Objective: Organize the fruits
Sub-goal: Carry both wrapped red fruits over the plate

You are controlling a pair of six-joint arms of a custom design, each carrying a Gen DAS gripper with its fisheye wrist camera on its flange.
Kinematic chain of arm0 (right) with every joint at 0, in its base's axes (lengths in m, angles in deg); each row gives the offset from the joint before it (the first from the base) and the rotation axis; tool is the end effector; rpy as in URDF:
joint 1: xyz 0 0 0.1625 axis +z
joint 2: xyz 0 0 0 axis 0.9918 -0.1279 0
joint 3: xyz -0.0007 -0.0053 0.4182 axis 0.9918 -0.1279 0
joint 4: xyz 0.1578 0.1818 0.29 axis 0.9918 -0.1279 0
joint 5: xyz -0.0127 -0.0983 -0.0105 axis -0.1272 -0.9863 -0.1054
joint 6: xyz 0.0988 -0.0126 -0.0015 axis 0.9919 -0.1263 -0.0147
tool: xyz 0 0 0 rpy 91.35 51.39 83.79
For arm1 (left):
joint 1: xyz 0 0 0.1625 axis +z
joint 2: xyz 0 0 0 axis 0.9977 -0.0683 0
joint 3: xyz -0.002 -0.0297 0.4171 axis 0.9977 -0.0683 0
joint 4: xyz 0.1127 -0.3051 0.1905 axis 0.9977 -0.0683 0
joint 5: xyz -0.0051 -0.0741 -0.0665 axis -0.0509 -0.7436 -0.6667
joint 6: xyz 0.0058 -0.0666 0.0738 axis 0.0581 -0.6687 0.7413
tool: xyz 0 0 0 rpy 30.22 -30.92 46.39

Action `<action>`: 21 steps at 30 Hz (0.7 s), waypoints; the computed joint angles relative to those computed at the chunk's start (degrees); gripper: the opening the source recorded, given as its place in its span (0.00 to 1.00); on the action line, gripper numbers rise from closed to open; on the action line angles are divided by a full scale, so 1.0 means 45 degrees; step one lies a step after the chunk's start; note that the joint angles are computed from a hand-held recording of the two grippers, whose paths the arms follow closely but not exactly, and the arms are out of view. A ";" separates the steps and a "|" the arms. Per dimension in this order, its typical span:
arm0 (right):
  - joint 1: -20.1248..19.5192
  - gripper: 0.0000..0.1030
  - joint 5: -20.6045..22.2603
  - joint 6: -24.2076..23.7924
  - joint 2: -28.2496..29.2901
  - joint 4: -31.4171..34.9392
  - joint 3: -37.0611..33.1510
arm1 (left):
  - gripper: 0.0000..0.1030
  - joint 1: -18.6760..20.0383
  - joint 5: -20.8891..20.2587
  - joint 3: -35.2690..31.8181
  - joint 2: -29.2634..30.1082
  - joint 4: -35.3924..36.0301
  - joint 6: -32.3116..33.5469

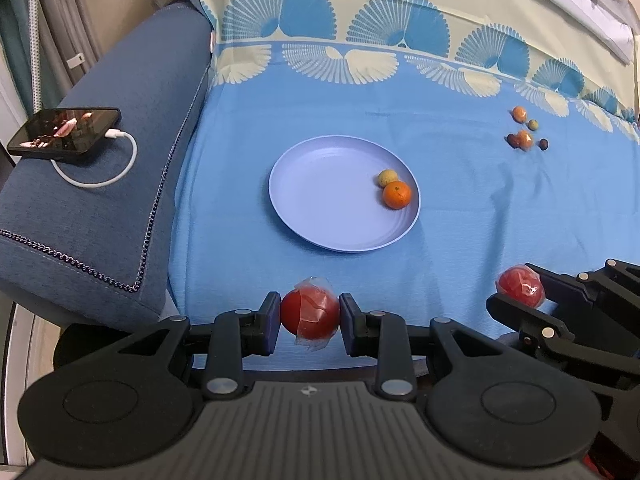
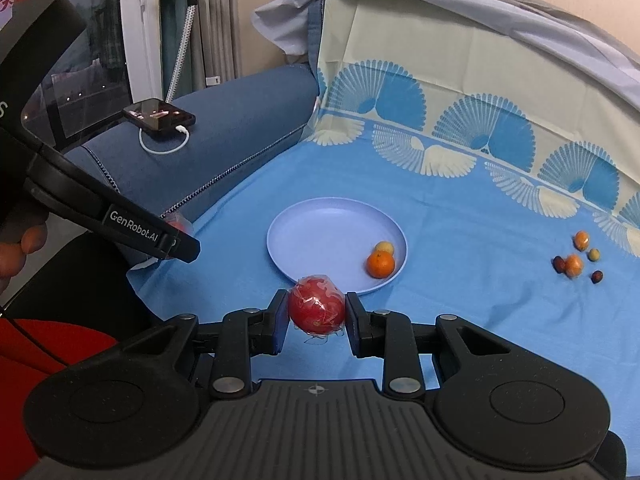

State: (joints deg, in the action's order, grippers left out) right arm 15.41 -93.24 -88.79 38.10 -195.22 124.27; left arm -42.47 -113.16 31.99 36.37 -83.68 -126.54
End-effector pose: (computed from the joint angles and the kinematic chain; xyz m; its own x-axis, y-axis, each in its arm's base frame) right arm 0.2195 -0.6506 0.2289 -0.4473 -0.7948 0.4101 -0.8944 0.4013 -0.1978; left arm -0.3009 -0.5909 0.1873 -0.6272 -0.3672 -0.6869 0.1719 0.7949 -0.5819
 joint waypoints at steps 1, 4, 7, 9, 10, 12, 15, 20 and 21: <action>-0.0001 0.30 -0.0026 0.0022 0.0052 0.0046 -0.0066 | 0.33 0.0034 -0.0016 -0.0020 0.0006 -0.0021 0.0052; 0.0005 0.30 -0.0137 0.0115 0.0210 0.0185 -0.0253 | 0.33 0.0158 -0.0036 -0.0108 0.0071 -0.0061 0.0154; 0.0022 0.30 -0.0246 0.0183 0.0369 0.0293 -0.0410 | 0.33 0.0308 -0.0076 -0.0223 0.0137 -0.0145 0.0263; 0.0014 0.30 -0.0310 0.0204 0.0484 0.0459 -0.0580 | 0.33 0.0416 -0.0159 -0.0277 0.0178 -0.0298 0.0416; 0.0015 0.30 -0.0339 0.0220 0.0535 0.0507 -0.0641 | 0.33 0.0477 -0.0205 -0.0301 0.0196 -0.0378 0.0523; 0.0016 0.30 -0.0403 0.0266 0.0660 0.0596 -0.0779 | 0.33 0.0600 -0.0306 -0.0359 0.0238 -0.0480 0.0687; 0.0018 0.30 -0.0544 0.0384 0.0908 0.0831 -0.1107 | 0.33 0.0841 -0.0440 -0.0556 0.0337 -0.0624 0.0996; 0.0097 0.30 -0.0712 0.0652 0.1622 0.1187 -0.2018 | 0.33 0.1369 -0.0330 -0.1364 0.0687 -0.0936 0.1945; 0.0121 0.30 -0.0706 0.0713 0.1844 0.1240 -0.2300 | 0.33 0.1487 -0.0251 -0.1603 0.0804 -0.1017 0.2196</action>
State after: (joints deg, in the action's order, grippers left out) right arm 15.95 -96.42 -85.58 46.40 -189.64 113.92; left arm -35.78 -114.29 24.78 39.99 -88.26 -116.66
